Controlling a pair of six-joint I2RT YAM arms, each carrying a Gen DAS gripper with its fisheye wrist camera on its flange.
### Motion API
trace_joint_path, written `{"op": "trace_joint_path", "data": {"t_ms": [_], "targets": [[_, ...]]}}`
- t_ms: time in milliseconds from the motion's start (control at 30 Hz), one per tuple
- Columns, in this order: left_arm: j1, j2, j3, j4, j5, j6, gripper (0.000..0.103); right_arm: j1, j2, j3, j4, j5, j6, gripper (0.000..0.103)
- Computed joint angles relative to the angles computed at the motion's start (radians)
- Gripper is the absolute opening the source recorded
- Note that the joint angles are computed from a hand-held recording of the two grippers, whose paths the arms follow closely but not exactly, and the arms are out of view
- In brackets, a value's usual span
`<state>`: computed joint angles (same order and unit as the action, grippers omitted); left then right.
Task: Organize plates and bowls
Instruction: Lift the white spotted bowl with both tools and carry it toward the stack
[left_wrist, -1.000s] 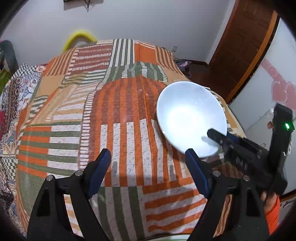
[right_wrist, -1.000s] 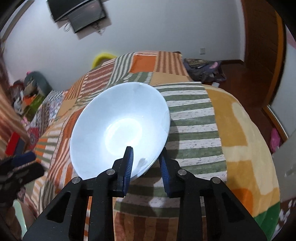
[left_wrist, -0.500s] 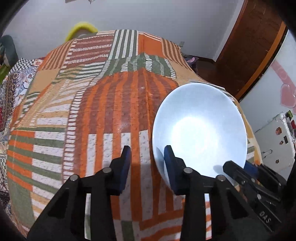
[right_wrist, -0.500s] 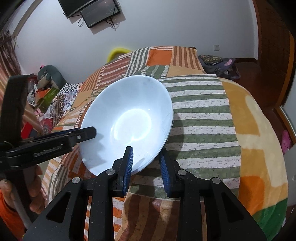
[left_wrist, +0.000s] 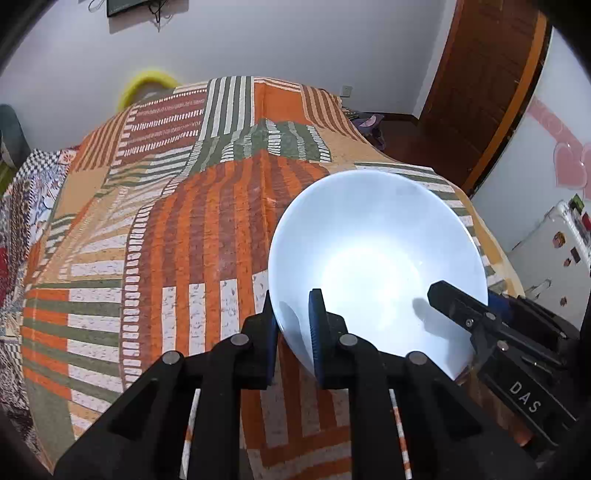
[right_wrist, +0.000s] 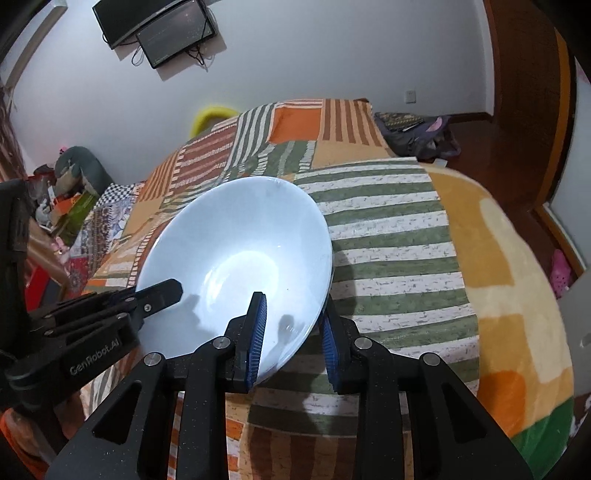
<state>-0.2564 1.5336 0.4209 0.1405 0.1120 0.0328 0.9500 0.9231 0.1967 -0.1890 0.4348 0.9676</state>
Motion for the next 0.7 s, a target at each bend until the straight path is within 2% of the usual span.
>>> {"op": "trace_joint_path", "data": {"t_ms": [167, 267, 367, 567, 700], "targets": [[0.016, -0.106, -0.038, -0.064, 0.019, 0.009, 0.015, 0.051, -0.079, 0.006, -0.089, 0.026, 0.054, 0.025], [0.016, -0.198, -0.069, -0.104, 0.009, 0.021, 0.015, 0.123, -0.086, 0.038, -0.157, 0.082, 0.106, 0.025], [0.033, -0.329, -0.095, -0.189, 0.017, 0.038, 0.015, 0.207, -0.089, 0.077, -0.234, 0.145, 0.167, 0.025], [0.123, -0.627, -0.111, -0.446, 0.086, 0.088, 0.015, 0.361, -0.096, 0.143, -0.356, 0.231, 0.304, 0.025], [0.223, -0.863, -0.096, -0.673, 0.152, 0.155, 0.015, 0.484, -0.046, 0.211, -0.439, 0.307, 0.415, 0.025]]}}
